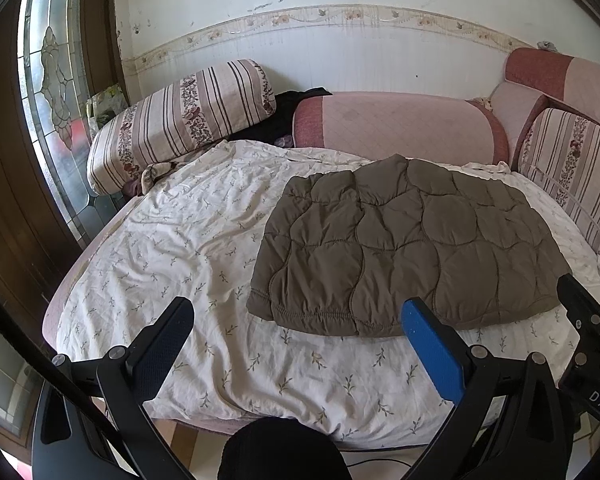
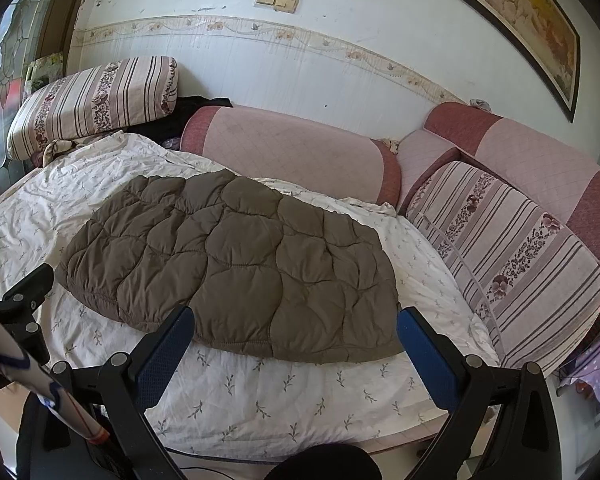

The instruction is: Fold large clothes

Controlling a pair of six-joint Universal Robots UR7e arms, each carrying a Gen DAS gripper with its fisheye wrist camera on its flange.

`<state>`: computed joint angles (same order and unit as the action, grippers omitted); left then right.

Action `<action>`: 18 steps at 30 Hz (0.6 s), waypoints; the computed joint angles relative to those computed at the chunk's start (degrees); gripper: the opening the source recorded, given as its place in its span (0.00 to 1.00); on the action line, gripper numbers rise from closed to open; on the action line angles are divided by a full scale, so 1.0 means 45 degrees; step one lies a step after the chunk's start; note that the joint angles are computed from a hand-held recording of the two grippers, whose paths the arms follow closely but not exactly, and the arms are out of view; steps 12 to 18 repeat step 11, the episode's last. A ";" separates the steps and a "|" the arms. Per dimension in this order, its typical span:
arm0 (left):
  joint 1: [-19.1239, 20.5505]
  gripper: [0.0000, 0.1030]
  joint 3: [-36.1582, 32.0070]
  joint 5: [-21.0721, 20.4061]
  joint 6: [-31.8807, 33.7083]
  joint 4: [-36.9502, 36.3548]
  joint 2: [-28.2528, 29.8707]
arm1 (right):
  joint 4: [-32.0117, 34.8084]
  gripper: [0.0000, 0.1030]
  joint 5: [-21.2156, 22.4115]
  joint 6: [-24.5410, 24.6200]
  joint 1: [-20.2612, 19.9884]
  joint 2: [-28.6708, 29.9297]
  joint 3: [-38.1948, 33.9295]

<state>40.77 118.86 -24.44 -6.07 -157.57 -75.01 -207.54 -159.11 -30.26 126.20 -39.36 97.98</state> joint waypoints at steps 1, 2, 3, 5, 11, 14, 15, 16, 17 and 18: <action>-0.0016 1.00 -0.0016 0.0020 -0.0053 0.0069 -0.0009 | -0.0048 1.00 -0.0016 -0.0035 0.0023 0.0022 -0.0016; -0.0034 1.00 -0.0013 0.0030 -0.0079 0.0086 -0.0032 | -0.0128 1.00 -0.0044 -0.0104 0.0043 0.0046 -0.0031; -0.0050 1.00 -0.0004 0.0002 -0.0110 0.0121 -0.0072 | -0.0236 1.00 -0.0042 -0.0201 0.0040 0.0024 0.0000; -0.0049 1.00 -0.0049 -0.0155 -0.0289 0.0384 -0.0168 | -0.0304 1.00 -0.0097 -0.0239 0.0128 0.0023 0.0012; -0.0069 1.00 -0.0120 -0.0810 -0.1200 0.1466 -0.0742 | -0.0780 1.00 -0.0310 -0.0467 0.0371 -0.0017 0.0022; -0.0069 1.00 -0.0120 -0.0810 -0.1200 0.1466 -0.0742 | -0.0780 1.00 -0.0310 -0.0467 0.0371 -0.0017 0.0022; -0.0069 1.00 -0.0120 -0.0810 -0.1200 0.1466 -0.0742 | -0.0780 1.00 -0.0310 -0.0467 0.0371 -0.0017 0.0022; -0.0069 1.00 -0.0120 -0.0810 -0.1200 0.1466 -0.0742 | -0.0780 1.00 -0.0310 -0.0467 0.0371 -0.0017 0.0022; -0.0069 1.00 -0.0120 -0.0810 -0.1200 0.1466 -0.0742 | -0.0780 1.00 -0.0310 -0.0467 0.0371 -0.0017 0.0022; -0.0069 1.00 -0.0120 -0.0810 -0.1200 0.1466 -0.0742 | -0.0780 1.00 -0.0310 -0.0467 0.0371 -0.0017 0.0022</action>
